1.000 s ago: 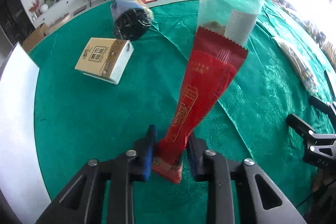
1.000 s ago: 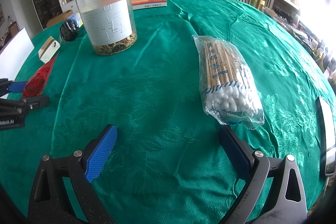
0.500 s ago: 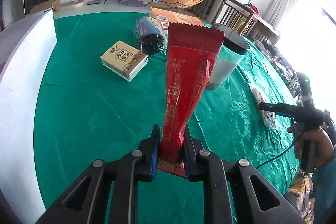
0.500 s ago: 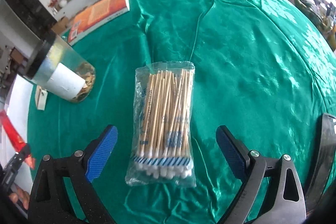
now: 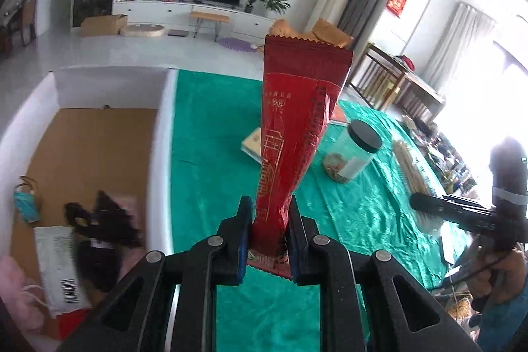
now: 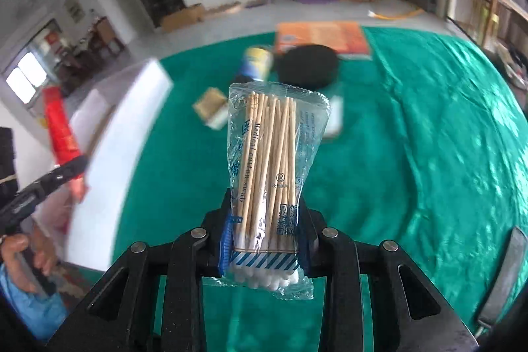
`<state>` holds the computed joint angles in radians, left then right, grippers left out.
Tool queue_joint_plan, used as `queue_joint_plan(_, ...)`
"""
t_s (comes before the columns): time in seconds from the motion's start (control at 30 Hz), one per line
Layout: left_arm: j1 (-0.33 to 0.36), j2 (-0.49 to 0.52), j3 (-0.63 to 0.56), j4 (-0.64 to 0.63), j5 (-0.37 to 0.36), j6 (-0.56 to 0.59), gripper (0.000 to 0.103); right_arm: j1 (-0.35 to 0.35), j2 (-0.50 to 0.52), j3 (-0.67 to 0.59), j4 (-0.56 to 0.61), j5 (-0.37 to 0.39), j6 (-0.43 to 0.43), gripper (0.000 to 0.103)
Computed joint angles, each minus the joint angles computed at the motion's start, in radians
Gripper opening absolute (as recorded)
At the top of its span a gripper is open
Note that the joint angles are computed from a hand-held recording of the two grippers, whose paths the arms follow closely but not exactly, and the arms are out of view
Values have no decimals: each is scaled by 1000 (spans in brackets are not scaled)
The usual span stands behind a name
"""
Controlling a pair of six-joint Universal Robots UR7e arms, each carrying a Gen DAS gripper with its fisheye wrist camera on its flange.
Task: Organize soft objects
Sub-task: 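Carry both items over the box and open both grippers to drop them, then move both open tools back over the table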
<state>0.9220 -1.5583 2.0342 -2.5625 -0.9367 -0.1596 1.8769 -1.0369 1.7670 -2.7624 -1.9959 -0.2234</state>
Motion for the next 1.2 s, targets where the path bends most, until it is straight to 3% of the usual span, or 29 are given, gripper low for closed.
queue_joint_plan(0.13,2,-132,13,124,183,-60,19,126,101,-73,54,199,-1,33)
queue_joint_plan(0.2,1,-174,23,215,341,-143,30,169,171,-123,95,301,10,37)
queue_joint_plan(0.27,15,-200,30,307,474,-262,103,190,246,-177,131,404,25,66)
queue_joint_plan(0.3,21,-216,42,326,524,-320,101,199,275,-197,151,432,29,88)
queue_joint_plan(0.37,37,-235,69,297,550,-364,102,212,312,-223,176,450,44,86)
queue_joint_plan(0.43,56,-239,91,213,505,-329,102,197,298,-188,138,471,47,86)
queue_joint_plan(0.5,60,-220,109,122,455,-285,102,170,260,-126,54,402,21,86)
queue_joint_plan(0.67,15,-115,106,-50,297,-169,102,89,241,30,-310,-38,-144,86)
queue_joint_plan(0.8,-32,-1,64,-93,167,-82,102,-16,257,90,-500,-252,-149,86)
queue_joint_plan(0.93,-55,105,38,-65,38,-60,102,-75,246,129,-579,-328,-85,86)
queue_joint_plan(1.03,-54,180,18,-37,-25,-72,102,-91,245,142,-622,-333,-61,86)
queue_joint_plan(1.07,-55,200,13,-33,-30,-76,102,-100,257,132,-666,-336,-102,86)
queue_joint_plan(1.2,-44,271,-13,11,-21,-113,102,-103,256,132,-665,-341,-111,87)
